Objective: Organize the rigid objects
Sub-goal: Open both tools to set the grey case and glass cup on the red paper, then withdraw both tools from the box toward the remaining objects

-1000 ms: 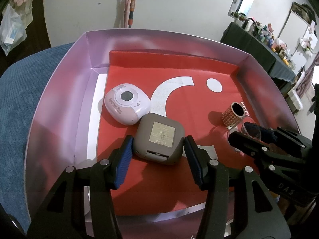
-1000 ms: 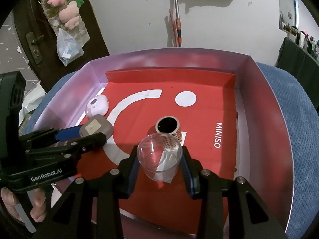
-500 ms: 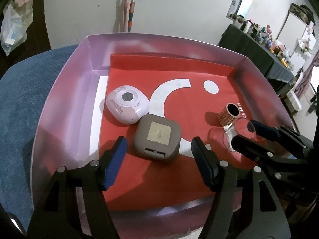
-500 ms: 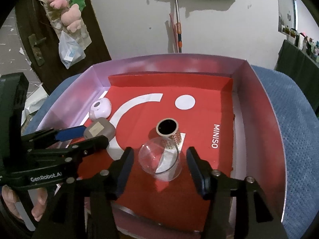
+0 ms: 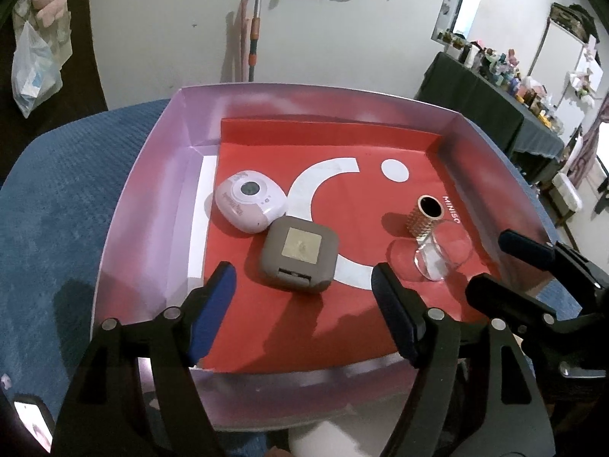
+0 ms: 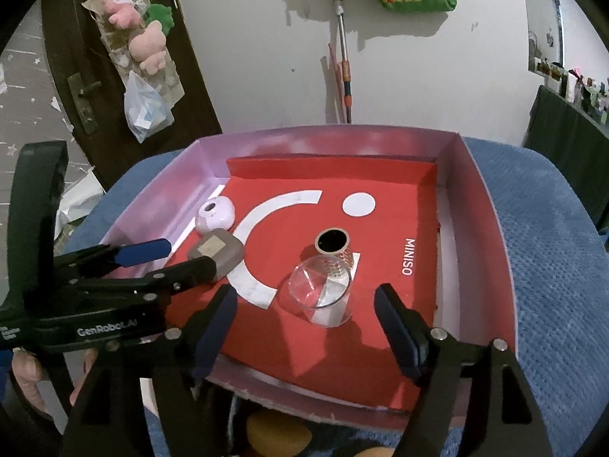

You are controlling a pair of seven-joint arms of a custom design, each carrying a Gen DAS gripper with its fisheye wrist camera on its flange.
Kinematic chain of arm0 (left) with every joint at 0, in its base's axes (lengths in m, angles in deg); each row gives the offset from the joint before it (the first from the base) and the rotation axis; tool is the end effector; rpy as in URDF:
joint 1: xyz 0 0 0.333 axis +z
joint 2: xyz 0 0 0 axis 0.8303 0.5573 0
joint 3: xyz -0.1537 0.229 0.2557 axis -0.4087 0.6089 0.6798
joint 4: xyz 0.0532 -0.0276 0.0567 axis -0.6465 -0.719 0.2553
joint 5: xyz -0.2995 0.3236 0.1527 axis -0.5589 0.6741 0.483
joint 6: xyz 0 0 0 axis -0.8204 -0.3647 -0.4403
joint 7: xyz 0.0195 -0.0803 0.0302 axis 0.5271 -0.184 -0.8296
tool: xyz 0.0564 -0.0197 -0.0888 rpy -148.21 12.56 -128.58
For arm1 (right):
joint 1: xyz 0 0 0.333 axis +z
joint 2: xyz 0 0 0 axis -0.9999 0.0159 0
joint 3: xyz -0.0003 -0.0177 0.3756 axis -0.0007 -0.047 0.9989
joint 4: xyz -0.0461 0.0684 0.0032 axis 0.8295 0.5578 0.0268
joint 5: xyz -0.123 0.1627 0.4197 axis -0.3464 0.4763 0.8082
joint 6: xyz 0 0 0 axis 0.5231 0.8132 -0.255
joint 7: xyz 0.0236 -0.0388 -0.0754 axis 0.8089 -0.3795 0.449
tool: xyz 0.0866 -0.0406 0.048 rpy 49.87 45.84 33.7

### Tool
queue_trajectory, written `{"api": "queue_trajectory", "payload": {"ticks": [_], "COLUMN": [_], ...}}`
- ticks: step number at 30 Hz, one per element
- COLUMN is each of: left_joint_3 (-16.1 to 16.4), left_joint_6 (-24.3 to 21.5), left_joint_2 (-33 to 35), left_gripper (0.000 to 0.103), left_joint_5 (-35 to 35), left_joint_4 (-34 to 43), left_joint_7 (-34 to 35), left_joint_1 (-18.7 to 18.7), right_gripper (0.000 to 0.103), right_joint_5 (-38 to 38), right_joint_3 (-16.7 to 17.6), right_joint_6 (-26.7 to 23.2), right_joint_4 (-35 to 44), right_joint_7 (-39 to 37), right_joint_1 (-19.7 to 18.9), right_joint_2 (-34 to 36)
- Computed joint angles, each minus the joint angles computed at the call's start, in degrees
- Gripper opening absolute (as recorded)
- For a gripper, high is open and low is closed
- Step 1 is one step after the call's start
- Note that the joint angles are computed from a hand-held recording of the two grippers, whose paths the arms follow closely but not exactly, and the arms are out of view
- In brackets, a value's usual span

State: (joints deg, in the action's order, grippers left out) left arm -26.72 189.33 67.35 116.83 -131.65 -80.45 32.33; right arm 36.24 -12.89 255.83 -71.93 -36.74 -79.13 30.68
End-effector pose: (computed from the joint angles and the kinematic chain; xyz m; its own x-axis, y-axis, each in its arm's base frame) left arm 0.5744 -0.3659 0.2889 0.2932 -0.9453 0.1430 -0.7233 -0.3171 -0.6134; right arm 0.6546 0.3067 0.2822 0.6569 -0.7346 -0.1697 -0.6251 -0.4048 -0.6674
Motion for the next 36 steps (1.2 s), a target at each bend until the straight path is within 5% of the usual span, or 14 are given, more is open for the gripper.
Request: {"api": "queue_trajectory", "payload": {"ticks": [5, 13, 36], "left_joint_3": [0.09, -1.08, -5.65], "left_joint_6": [0.07, -2.76, -8.02], "left_joint_2": [-0.77, -2.21, -8.17], "left_gripper": [0.086, 0.101, 0.103], "left_joint_5": [2.25, 4.58, 8.67], "left_joint_4": [-0.47, -1.22, -6.31], "left_joint_7": [-2.3, -4.14, -10.13], "left_joint_1": [-0.49, -0.99, -1.19], "right_gripper": [0.085, 0.097, 0.103], "right_joint_5": [4.83, 15.5, 31.76], "right_joint_3": [1.79, -0.04, -12.11], "right_joint_6": [-0.48, -2.83, -11.51], "right_joint_4": [-1.29, -3.32, -10.82], "right_joint_7": [-4.74, -13.76, -25.81], "right_joint_1": [-1.82, -0.73, 8.02], "right_joint_2": [-1.63, -5.13, -14.77]}}
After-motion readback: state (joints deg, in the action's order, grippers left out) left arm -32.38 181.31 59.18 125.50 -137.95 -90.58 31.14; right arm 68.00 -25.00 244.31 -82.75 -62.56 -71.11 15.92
